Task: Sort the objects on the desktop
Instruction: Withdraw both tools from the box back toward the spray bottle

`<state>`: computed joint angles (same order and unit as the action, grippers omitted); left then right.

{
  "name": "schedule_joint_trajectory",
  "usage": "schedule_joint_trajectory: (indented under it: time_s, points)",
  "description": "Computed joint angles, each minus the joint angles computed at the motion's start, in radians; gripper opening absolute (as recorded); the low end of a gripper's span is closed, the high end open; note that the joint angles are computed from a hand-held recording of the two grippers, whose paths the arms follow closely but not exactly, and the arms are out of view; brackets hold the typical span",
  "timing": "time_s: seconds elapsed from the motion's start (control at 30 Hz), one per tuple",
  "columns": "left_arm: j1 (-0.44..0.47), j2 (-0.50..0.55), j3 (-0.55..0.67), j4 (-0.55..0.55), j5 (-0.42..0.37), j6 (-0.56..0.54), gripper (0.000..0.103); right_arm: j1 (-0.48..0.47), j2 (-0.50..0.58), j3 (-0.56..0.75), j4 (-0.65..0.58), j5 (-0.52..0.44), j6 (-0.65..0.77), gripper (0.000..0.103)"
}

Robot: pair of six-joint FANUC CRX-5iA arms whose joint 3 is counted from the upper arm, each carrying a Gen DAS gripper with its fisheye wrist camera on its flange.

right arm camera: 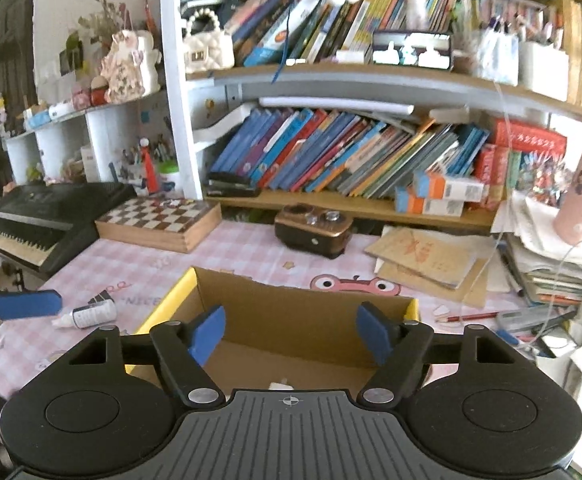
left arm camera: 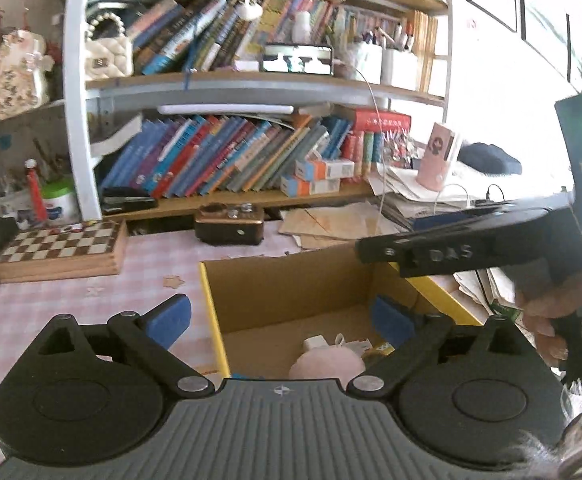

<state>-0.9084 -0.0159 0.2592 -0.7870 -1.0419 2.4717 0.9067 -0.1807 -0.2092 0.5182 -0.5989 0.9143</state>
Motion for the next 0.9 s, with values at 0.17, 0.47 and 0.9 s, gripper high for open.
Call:
schedule_joint_trajectory:
  time_s: [0.17, 0.47, 0.9]
  points:
    - [-0.046, -0.042, -0.031, -0.050, -0.045, 0.081, 0.099, 0.035, -0.070, -0.083, 0.105, -0.012, -0.119, 0.076]
    - [-0.089, -0.140, -0.123, -0.080, -0.072, 0.149, 0.100, 0.139, -0.169, -0.205, 0.279, -0.124, -0.319, 0.076]
    - [-0.113, -0.285, -0.264, -0.035, -0.117, 0.141, 0.103, 0.379, -0.218, -0.286, 0.370, -0.404, -0.622, 0.076]
